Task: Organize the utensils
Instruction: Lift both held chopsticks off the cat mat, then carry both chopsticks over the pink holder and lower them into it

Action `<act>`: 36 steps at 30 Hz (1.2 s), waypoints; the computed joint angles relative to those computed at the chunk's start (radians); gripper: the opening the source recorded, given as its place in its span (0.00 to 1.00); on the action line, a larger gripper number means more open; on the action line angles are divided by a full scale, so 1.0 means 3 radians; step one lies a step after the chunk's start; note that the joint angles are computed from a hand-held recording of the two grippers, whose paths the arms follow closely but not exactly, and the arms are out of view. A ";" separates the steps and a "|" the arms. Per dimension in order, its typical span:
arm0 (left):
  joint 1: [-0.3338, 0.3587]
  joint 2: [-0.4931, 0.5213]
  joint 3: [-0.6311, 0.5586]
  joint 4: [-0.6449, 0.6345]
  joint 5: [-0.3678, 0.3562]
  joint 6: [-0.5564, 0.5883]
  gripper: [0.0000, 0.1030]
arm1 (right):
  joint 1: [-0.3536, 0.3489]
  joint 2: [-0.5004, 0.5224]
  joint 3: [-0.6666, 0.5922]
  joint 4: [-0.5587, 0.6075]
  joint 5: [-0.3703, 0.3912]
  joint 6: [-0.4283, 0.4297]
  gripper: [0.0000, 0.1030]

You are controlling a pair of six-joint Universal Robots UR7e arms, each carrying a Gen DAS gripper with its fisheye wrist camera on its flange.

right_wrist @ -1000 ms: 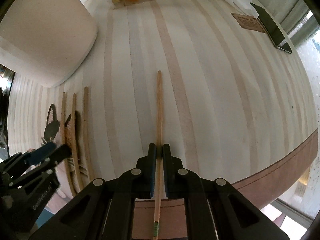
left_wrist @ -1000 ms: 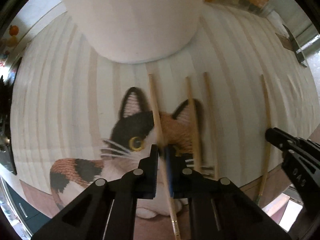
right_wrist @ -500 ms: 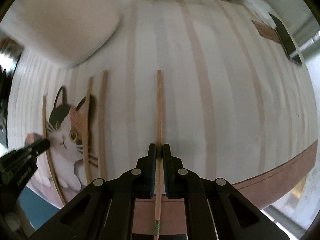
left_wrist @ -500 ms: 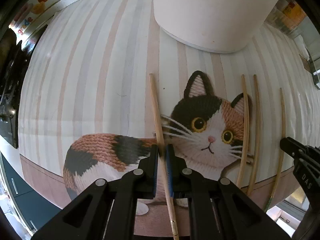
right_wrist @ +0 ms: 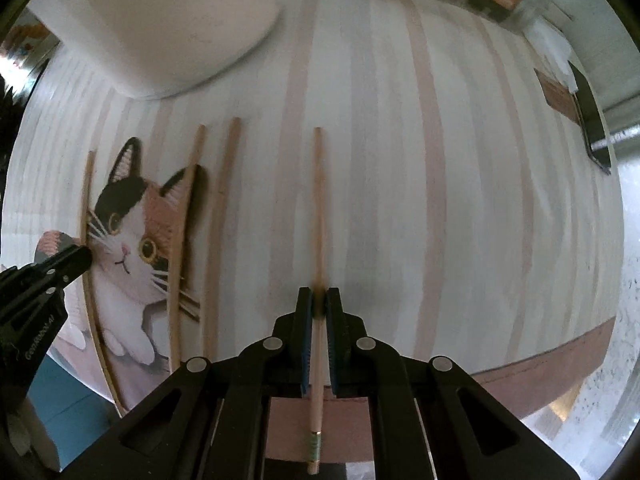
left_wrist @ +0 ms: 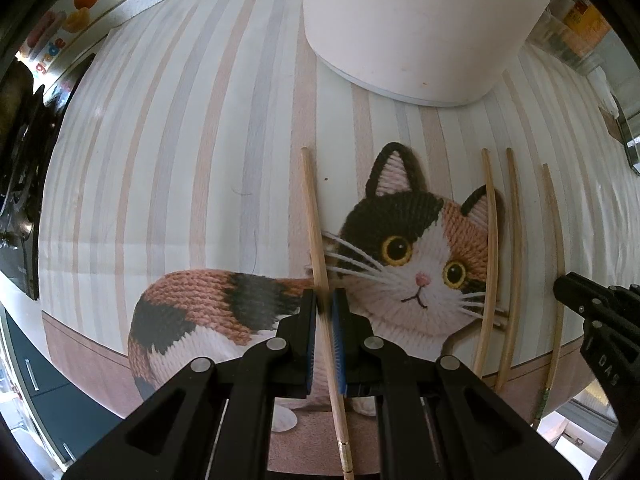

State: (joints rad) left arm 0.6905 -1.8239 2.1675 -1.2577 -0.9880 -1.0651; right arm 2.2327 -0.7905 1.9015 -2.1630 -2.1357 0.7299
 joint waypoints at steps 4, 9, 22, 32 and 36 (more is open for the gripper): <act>0.0006 0.0012 -0.0006 0.0010 0.0015 0.0009 0.05 | 0.0055 0.0113 -0.0089 0.0095 -0.0037 -0.0058 0.07; 0.0013 0.0025 -0.0018 0.0008 0.0010 -0.0003 0.06 | 0.0033 0.0160 -0.0145 0.0088 -0.0029 -0.0099 0.07; -0.0160 -0.0022 -0.0076 0.0216 0.0165 -0.0221 0.04 | 0.0024 0.0090 -0.0095 0.0002 -0.0051 -0.0097 0.07; -0.0584 -0.0045 -0.0466 0.0665 0.0580 -0.0679 0.04 | 0.0239 -0.0194 0.0024 -0.0317 -0.0288 -0.0088 0.06; -0.0710 -0.0024 -0.0657 0.0774 0.0726 -0.0798 0.04 | 0.0317 -0.0265 -0.0024 -0.0432 -0.0404 -0.0128 0.06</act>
